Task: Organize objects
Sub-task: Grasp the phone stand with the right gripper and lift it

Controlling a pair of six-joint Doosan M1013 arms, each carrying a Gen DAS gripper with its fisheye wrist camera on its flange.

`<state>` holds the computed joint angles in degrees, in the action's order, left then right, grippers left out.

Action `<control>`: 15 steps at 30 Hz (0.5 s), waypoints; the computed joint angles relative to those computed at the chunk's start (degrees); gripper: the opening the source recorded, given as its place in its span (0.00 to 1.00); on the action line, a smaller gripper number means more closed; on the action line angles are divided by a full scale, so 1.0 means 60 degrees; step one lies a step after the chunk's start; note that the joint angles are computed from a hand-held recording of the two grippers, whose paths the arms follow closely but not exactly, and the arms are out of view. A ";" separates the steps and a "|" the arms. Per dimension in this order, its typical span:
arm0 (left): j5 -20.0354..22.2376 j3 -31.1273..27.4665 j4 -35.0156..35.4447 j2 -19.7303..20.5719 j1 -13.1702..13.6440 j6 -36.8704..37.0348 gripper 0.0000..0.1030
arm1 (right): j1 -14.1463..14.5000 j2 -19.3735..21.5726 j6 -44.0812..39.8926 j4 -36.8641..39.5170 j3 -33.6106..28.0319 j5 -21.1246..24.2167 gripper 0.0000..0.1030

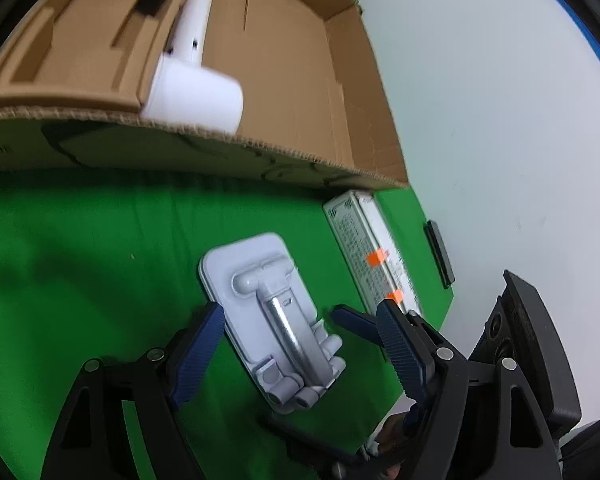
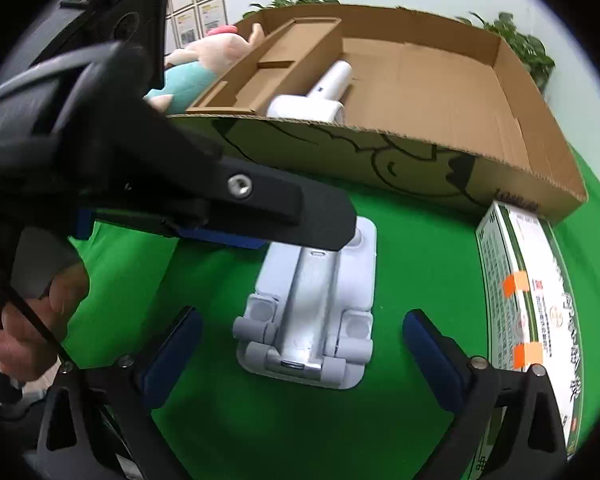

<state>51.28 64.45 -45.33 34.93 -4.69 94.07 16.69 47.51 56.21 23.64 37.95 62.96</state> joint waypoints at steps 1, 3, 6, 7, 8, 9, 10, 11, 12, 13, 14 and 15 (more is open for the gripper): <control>0.0035 -0.0030 0.0086 0.0029 -0.0003 -0.0052 0.73 | 0.0002 0.0094 0.0164 -0.0100 -0.0187 0.0299 0.80; 0.0073 -0.0029 0.0042 0.0050 0.0002 -0.0088 0.72 | 0.0027 0.0007 0.0101 -0.0197 -0.0056 0.0173 0.68; -0.0015 0.0072 -0.0030 0.0000 -0.0019 -0.0091 0.72 | 0.0039 -0.0038 0.0233 -0.0214 0.0005 0.0145 0.67; -0.0025 0.0084 -0.0022 -0.0007 -0.0027 -0.0081 0.72 | 0.0017 -0.0043 0.0293 -0.0118 0.0013 0.0166 0.67; -0.0032 0.0089 0.0019 -0.0014 -0.0039 -0.0108 0.69 | -0.0019 -0.0036 0.0372 0.0036 -0.0005 0.0232 0.67; -0.0007 0.0077 0.0054 -0.0007 -0.0047 -0.0136 0.68 | -0.0052 -0.0019 0.0458 0.0174 -0.0039 0.0309 0.67; 0.0027 0.0074 0.0056 -0.0004 -0.0048 -0.0146 0.65 | -0.0111 0.0010 0.0576 0.0433 -0.0095 0.0443 0.67; 0.0054 0.0081 0.0060 -0.0006 -0.0047 -0.0182 0.63 | -0.0180 0.0049 0.0698 0.0736 -0.0164 0.0614 0.67; 0.0029 0.0088 0.0157 -0.0015 -0.0062 -0.0278 0.61 | -0.0217 0.0062 0.0756 0.0893 -0.0184 0.0697 0.67; 0.0037 0.0201 0.0260 -0.0140 -0.0031 -0.0307 0.56 | -0.0242 0.0067 0.0777 0.1000 -0.0195 0.0760 0.67; 0.0026 0.0214 0.0393 -0.0163 -0.0043 -0.0367 0.50 | -0.0269 0.0080 0.0785 0.1111 -0.0220 0.0844 0.67; 0.0039 0.0208 0.0529 -0.0169 -0.0055 -0.0441 0.46 | -0.0298 0.0104 0.0817 0.1238 -0.0263 0.0935 0.67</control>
